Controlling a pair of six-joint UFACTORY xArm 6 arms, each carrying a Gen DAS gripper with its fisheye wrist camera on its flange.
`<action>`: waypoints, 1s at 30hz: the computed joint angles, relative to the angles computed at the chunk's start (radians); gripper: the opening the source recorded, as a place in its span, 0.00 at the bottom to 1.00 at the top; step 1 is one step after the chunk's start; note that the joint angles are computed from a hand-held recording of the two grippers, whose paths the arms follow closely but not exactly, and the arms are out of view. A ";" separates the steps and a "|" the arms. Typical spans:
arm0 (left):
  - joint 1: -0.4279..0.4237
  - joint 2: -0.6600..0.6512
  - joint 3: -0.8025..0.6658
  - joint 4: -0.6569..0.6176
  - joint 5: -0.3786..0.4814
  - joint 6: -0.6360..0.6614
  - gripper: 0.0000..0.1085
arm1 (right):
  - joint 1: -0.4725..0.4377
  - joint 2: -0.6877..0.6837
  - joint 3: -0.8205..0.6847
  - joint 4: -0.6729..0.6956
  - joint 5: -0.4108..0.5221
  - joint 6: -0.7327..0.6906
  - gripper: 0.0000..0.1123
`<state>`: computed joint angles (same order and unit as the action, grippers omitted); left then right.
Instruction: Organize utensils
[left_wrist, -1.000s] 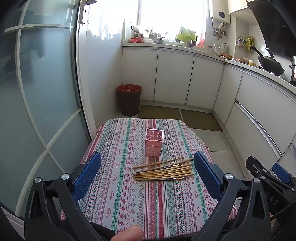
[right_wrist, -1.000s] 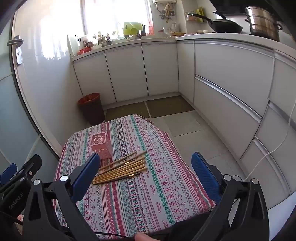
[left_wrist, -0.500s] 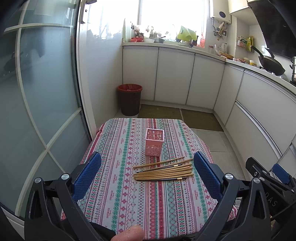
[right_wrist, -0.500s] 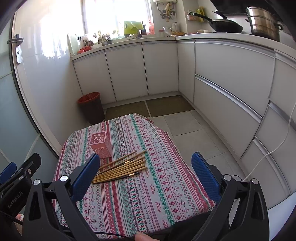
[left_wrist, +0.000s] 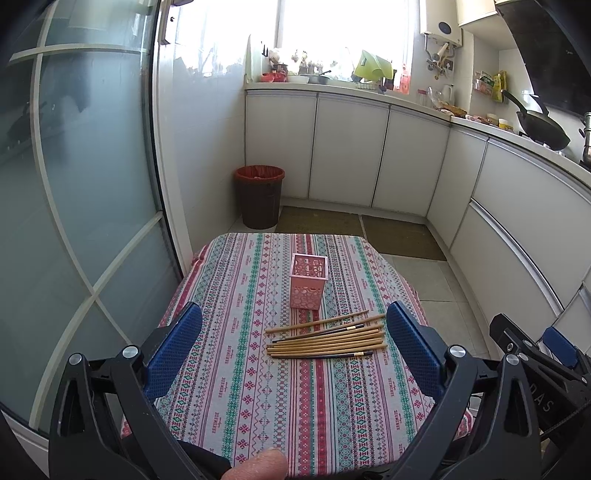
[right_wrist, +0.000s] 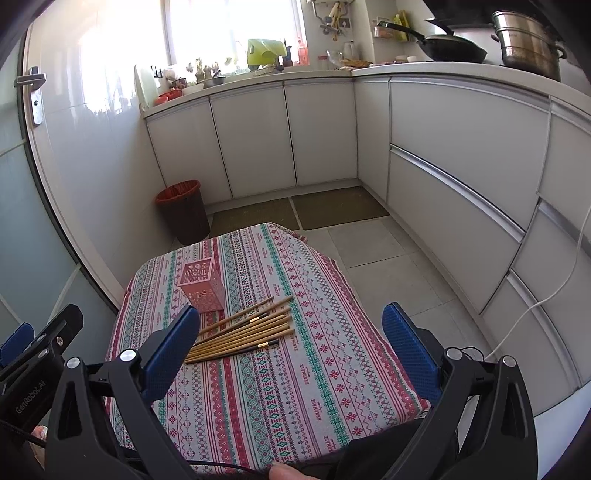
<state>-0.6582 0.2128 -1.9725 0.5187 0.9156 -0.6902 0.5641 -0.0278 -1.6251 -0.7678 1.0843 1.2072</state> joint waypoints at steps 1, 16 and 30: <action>0.006 0.005 0.002 -0.002 -0.006 0.001 0.88 | 0.000 -0.001 0.001 0.000 -0.001 -0.001 0.86; -0.002 0.010 -0.010 0.001 0.011 -0.006 0.88 | 0.000 0.006 -0.004 0.008 0.000 -0.005 0.86; -0.007 0.014 -0.029 -0.003 0.031 0.000 0.88 | -0.002 0.000 0.007 0.012 -0.007 -0.004 0.86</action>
<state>-0.6648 0.2272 -2.0018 0.5161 0.9464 -0.6899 0.5622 -0.0282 -1.6185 -0.7555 1.0776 1.2036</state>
